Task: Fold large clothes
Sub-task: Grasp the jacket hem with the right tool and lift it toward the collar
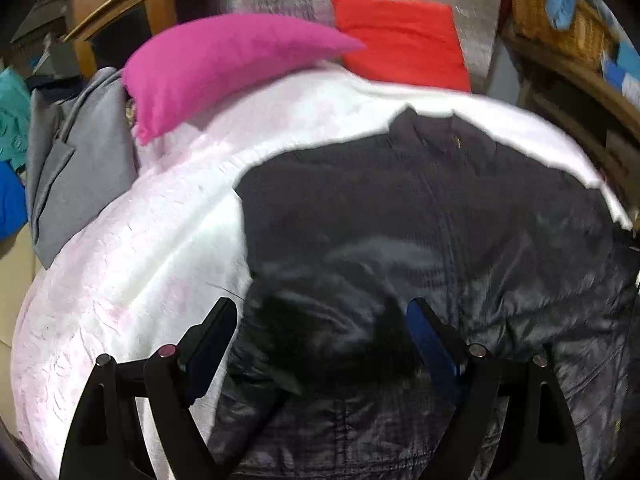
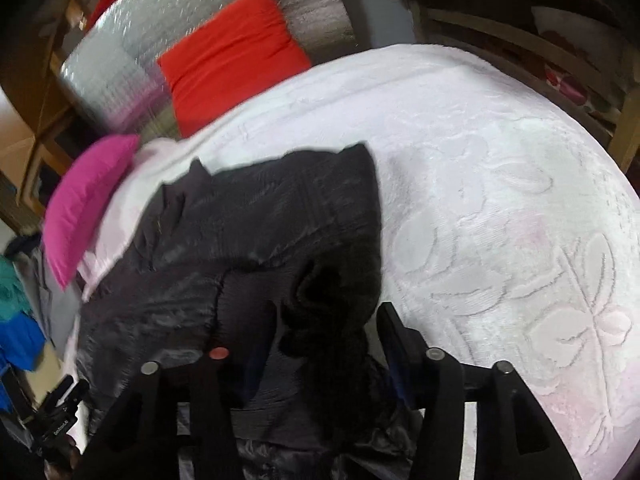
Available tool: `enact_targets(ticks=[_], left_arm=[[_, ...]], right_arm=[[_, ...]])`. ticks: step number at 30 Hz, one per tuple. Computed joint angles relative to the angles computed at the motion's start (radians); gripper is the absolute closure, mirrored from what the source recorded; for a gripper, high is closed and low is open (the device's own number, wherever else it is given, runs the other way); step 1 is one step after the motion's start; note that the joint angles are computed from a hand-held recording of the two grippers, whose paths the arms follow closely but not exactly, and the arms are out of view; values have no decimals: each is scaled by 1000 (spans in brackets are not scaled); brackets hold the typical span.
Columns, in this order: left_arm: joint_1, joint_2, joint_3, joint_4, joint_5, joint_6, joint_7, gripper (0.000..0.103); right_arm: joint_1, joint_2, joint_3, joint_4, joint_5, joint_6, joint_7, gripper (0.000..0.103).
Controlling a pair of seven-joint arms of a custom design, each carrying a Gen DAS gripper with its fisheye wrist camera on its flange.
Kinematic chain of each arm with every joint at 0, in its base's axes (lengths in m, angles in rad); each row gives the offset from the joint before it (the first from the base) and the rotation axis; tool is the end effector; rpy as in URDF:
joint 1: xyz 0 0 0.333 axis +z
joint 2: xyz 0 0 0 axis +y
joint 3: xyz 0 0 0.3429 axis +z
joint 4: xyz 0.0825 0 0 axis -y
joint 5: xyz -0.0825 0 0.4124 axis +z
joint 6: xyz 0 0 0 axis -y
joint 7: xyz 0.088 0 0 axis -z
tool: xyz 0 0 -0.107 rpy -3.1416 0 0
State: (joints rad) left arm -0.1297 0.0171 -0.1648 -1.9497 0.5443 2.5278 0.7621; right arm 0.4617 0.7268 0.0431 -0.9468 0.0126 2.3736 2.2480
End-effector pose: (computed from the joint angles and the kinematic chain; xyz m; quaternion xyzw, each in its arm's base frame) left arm 0.6029 -0.1878 0.5465 -0.7150 0.6117 -0.2115 0.2645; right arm 0.7463 0.3949 0.5493 -0.5946 0.7269 -0.0494 0.3400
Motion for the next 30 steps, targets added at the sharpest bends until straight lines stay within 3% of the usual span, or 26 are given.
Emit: enact_targets(ticks=[3, 5, 8, 12, 13, 14, 17, 19, 22, 23, 26, 28, 30], left_arm=[[21, -30, 14, -30, -29, 50, -35, 16], [37, -30, 21, -35, -82, 49, -36, 15], [55, -5, 30, -33, -271, 54, 39, 15], [66, 25, 28, -35, -459, 80, 133, 15], [65, 33, 25, -31, -488, 77, 151, 15], [65, 35, 24, -35, -512, 92, 165, 15], [53, 32, 27, -36, -440, 104, 115, 23], [48, 21, 28, -37, -394, 101, 91, 28], [49, 14, 30, -40, -340, 84, 54, 26], [51, 24, 29, -30, -358, 55, 68, 25], [63, 38, 26, -28, -500, 45, 140, 24], [63, 24, 28, -34, -500, 53, 134, 24], [61, 0, 32, -51, -441, 92, 91, 24]], right_arm=[[-40, -74, 37, -142, 71, 146, 4, 38], [-66, -91, 70, -181, 120, 177, -32, 34], [-76, -64, 89, -144, 156, 125, -75, 34], [-47, -23, 66, -80, 136, 48, -97, 35], [-29, -15, 48, -62, 108, 29, -95, 37], [-9, -5, 29, -41, 72, 10, -99, 50], [31, -42, -11, -88, -7, 55, -88, 64], [39, -85, -22, -154, -39, 118, -76, 65], [26, -67, -4, -127, -43, 68, -95, 65], [14, -44, 9, -95, -25, 16, -103, 64], [-10, -42, 29, -90, 22, 12, -102, 58], [-12, -65, 24, -115, 31, 29, -92, 54], [-13, -89, 16, -151, 32, 75, -68, 40]])
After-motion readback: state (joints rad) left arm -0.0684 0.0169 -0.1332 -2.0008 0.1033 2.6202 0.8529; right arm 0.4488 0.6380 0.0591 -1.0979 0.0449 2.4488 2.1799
